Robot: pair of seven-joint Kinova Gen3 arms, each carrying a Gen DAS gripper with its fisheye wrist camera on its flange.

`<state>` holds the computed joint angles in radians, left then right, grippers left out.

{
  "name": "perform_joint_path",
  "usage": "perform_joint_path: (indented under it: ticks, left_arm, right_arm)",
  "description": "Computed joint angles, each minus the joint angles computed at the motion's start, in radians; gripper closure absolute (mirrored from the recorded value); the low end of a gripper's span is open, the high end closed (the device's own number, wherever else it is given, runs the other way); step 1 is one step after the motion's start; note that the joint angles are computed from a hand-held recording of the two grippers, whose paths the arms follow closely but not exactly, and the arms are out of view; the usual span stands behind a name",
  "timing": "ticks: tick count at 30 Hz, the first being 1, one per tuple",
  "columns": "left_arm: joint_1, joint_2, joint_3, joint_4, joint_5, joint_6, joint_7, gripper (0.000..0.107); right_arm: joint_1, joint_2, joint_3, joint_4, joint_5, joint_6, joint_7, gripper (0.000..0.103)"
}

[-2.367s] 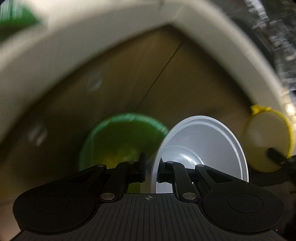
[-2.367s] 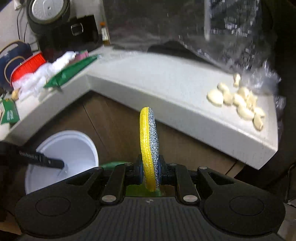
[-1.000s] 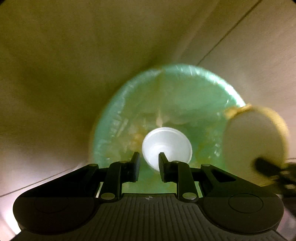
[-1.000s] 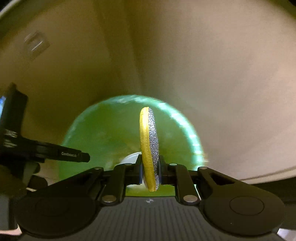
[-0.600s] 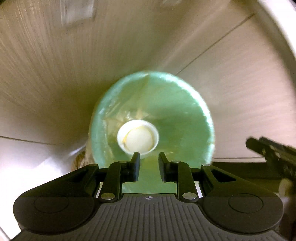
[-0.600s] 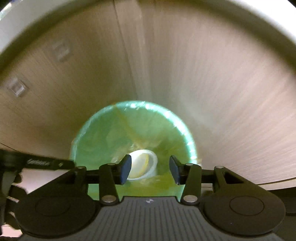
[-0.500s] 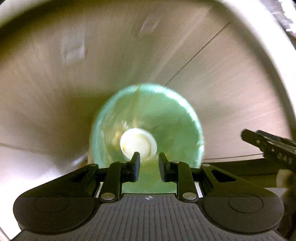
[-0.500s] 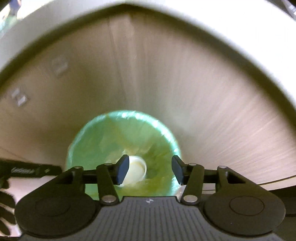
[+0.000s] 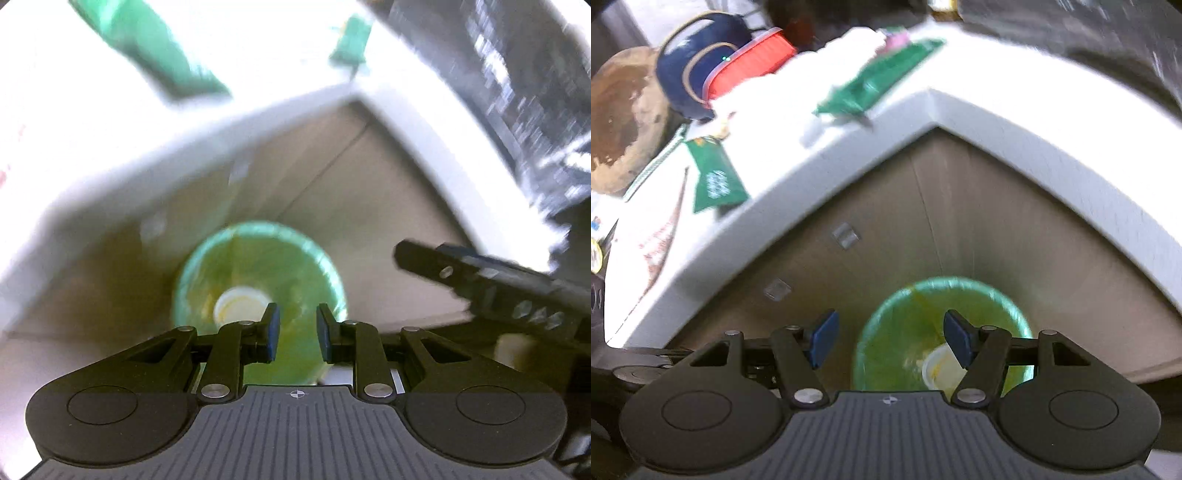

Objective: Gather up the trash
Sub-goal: 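Open the right tool to drop the glittery pad into the bin, then move the left tool to the long green snack packet on the counter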

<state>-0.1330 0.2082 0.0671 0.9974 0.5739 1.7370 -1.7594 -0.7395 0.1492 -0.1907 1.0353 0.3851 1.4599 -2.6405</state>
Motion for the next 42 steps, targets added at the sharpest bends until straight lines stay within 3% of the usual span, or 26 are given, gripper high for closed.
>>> perform_joint_path:
  ticks: [2, 5, 8, 13, 17, 20, 23, 26, 31, 35, 42]
  left_arm:
    - [-0.055, 0.007, -0.017, -0.058, 0.063, -0.011, -0.014, 0.083]
    - [-0.107, 0.018, -0.036, -0.123, 0.076, -0.106, -0.023, 0.083]
    - [-0.146, 0.077, -0.041, -0.2, 0.069, -0.166, -0.008, 0.083]
    - [-0.191, 0.226, 0.017, -0.397, 0.034, -0.117, 0.077, 0.083]
    - [-0.164, 0.307, 0.062, -0.515, -0.017, -0.077, 0.138, 0.083]
    - [-0.131, 0.291, 0.076, -0.475, -0.061, -0.115, 0.097, 0.083]
    - [-0.099, 0.247, 0.067, -0.379, -0.09, -0.194, 0.077, 0.083]
    - [-0.068, 0.209, 0.05, -0.304, -0.114, -0.268, 0.097, 0.083]
    - [0.007, 0.186, 0.025, -0.282, -0.207, -0.319, 0.126, 0.083]
    - [0.089, 0.154, 0.005, -0.246, -0.332, -0.371, 0.092, 0.079]
    - [0.118, 0.144, -0.013, -0.239, -0.409, -0.378, 0.125, 0.074]
  right_arm:
    - [-0.038, 0.035, 0.002, -0.064, 0.081, 0.031, 0.017, 0.039]
    - [-0.092, 0.091, 0.033, -0.15, 0.179, 0.04, 0.04, 0.036]
    - [-0.118, 0.17, 0.073, -0.254, 0.201, 0.016, 0.075, 0.034]
    - [-0.166, 0.301, 0.133, -0.454, 0.201, 0.013, 0.194, 0.034]
    - [-0.23, 0.42, 0.217, -0.64, 0.219, 0.121, 0.268, 0.034]
    - [-0.254, 0.471, 0.278, -0.729, 0.225, 0.194, 0.338, 0.034]
    - [-0.24, 0.457, 0.322, -0.69, 0.201, 0.187, 0.345, 0.034]
    - [-0.224, 0.389, 0.325, -0.551, 0.199, 0.118, 0.307, 0.034]
    - [-0.198, 0.287, 0.293, -0.351, 0.259, 0.014, 0.256, 0.025]
    - [-0.149, 0.234, 0.246, -0.264, 0.268, -0.047, 0.236, 0.025]
    - [-0.084, 0.187, 0.191, -0.184, 0.257, -0.117, 0.201, 0.025]
